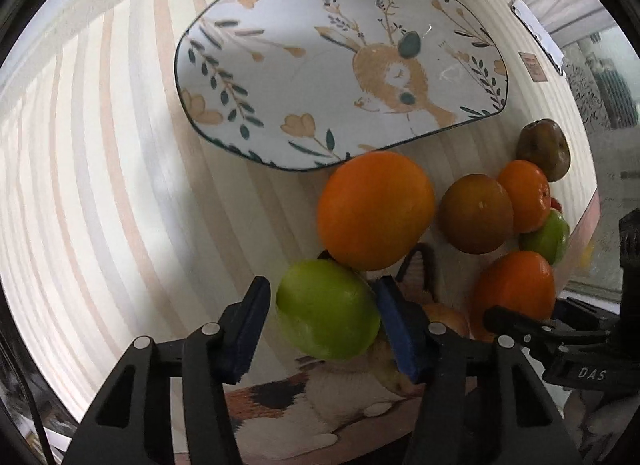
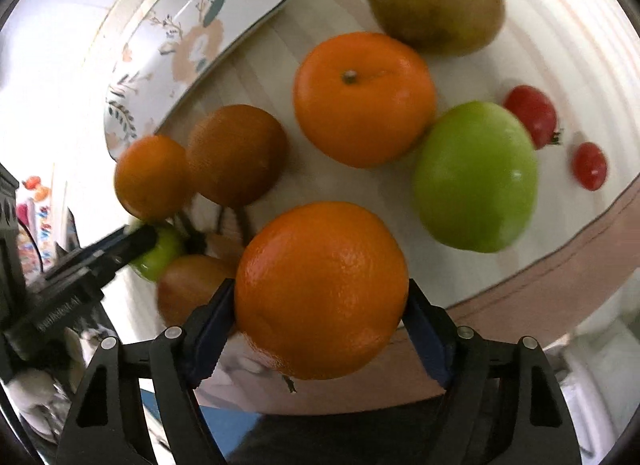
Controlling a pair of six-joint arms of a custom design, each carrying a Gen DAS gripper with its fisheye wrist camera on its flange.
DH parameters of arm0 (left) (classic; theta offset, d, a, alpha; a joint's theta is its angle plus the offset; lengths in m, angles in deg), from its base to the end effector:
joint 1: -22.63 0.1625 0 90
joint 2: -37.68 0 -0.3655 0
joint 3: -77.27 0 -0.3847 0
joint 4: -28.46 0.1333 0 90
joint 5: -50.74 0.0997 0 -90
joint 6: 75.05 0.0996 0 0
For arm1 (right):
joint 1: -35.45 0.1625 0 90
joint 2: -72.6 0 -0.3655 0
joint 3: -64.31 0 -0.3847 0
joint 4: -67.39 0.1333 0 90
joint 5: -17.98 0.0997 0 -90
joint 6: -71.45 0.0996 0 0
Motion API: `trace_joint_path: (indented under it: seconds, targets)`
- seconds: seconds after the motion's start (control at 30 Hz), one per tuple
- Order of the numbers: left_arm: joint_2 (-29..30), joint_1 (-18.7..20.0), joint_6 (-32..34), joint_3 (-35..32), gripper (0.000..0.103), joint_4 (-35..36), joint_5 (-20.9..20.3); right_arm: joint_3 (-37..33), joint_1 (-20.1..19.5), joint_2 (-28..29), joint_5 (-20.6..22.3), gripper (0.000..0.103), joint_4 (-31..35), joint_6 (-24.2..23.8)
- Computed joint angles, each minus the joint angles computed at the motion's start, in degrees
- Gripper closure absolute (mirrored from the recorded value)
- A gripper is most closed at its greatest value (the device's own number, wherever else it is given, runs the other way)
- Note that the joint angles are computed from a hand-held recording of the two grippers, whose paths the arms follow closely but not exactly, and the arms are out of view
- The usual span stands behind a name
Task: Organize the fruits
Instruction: 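Grasp a green apple with the left tool while the right tool grasps a large orange, then carry the green apple and orange onto the floral plate and open both tools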
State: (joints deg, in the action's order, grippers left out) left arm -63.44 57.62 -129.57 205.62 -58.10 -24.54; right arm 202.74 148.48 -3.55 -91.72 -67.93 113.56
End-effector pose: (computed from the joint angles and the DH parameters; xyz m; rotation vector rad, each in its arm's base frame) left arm -0.1615 -0.3067 0.2114 0.1015 2.5570 0.1348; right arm 0.2226 -0.2688 0.0580 -0.3777 -2.6683 -0.0867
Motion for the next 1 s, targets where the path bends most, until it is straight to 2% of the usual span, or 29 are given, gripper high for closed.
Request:
trace_joint_path:
  seconds: [0.1, 0.33, 0.47, 0.63, 0.73, 0.77, 0.87, 0.93, 1.0]
  targets:
    - [0.4, 1.2, -0.3, 2.3, 0.048, -3.3, -2.5, 1.3, -1.1, -1.4, 1.1, 0.021, -1.2, -0.1]
    - [-2.6, -0.5, -4.2, 5.3, 0.05, -5.7, -1.9, -0.3, 0.6, 0.7, 0.0, 0.021, -1.1, 0.7]
    - [-6.8, -5.1, -8.2, 6.0, 0.05, 1.0, -0.7, -1.0, 1.3, -0.2, -2.7, 0.022, 2.4, -1.0]
    - [-12.3, -9.8, -14.5, 5.9, 0.05, 7.0, -1.6, -4.5, 4.2, 2.3, -4.9, 0.022, 5.6, -2.6]
    - [-15.7, -12.1, -18.7, 5.4, 0.05, 10.1, -2.3, -7.4, 5.6, 2.7, -4.8, 0.022, 7.8, -4.7]
    - [-16.7, -14.0, -21.3, 4.7, 0.05, 11.0, -2.6, -9.0, 6.2, 2.9, -4.8, 0.022, 8.9, -6.1]
    - [-18.0, -16.7, -26.0, 1.7, 0.05, 12.9, -1.2, -12.9, 7.2, 2.9, -4.9, 0.022, 10.7, -9.4]
    - [-16.9, -16.7, -27.3, -0.5, 0.05, 12.6, 0.8, -15.5, 7.1, 2.4, -5.3, 0.022, 11.8, -12.4]
    - [-14.8, -15.1, -27.0, -2.7, 0.05, 10.8, 3.5, -19.9, 6.7, 4.5, -6.3, 0.022, 12.7, -16.2]
